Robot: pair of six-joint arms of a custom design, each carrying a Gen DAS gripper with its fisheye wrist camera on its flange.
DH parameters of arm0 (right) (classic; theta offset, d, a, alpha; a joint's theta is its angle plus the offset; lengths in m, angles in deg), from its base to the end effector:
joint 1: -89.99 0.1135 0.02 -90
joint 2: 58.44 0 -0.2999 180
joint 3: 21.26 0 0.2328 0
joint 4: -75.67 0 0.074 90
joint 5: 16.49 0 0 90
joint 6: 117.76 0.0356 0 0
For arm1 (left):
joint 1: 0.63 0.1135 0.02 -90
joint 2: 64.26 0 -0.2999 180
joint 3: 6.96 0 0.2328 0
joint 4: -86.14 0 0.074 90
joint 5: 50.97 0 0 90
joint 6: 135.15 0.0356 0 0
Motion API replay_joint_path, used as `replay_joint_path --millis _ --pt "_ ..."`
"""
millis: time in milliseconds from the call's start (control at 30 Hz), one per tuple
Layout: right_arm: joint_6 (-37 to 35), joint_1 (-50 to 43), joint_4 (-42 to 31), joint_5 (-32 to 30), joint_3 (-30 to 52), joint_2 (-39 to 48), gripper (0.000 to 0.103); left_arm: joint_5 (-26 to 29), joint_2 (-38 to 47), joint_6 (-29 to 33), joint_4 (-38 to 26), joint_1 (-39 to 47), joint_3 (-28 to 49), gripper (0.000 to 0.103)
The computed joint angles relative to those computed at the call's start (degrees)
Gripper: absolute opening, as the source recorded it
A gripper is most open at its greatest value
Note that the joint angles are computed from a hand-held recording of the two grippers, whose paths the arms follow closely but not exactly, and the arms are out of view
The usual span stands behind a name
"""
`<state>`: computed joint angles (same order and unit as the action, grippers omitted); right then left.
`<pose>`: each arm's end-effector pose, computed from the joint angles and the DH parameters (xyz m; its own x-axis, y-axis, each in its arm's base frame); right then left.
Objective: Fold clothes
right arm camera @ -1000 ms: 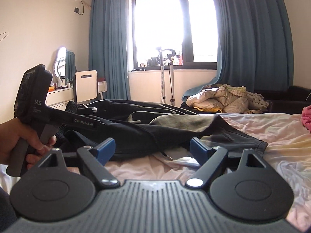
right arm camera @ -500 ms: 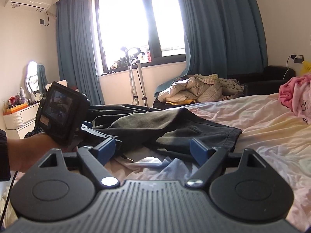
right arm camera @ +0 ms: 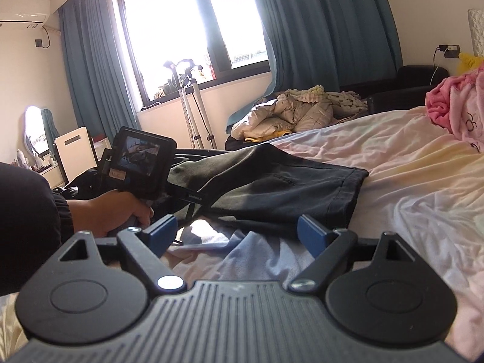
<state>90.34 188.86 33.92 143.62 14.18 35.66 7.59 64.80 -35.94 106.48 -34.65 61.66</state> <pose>0.0104 0.1504 0.1291 -0.3448 0.2634 -0.9010 0.0122 0.9610 0.2762 0.3450 -0.2105 0.0766 -0.5035 0.5046 -0.7013 0.2302 0.8607 0.4541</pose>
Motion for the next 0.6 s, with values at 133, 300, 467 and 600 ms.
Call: replay_joint_path --millis 133,300,467,600 --pt "-7.94 -2.73 10.97 -1.35 -3.02 0.32 0.088 3.95 -2.71 -1.11 -3.23 1.29 -0.95 0.032" --pt "-11.9 -4.78 17.57 -2.37 -4.51 1.43 0.088 11.2 -14.93 -1.83 -1.31 2.77 -11.61 0.005" --pt "-8.67 -4.11 13.7 -2.91 -2.6 2.7 0.088 19.04 -33.96 -3.31 -4.09 4.01 -25.68 0.005" --pt "-4.14 -2.28 7.2 -3.22 0.03 3.67 0.088 25.24 -48.92 -3.54 -10.33 8.52 -34.63 0.004"
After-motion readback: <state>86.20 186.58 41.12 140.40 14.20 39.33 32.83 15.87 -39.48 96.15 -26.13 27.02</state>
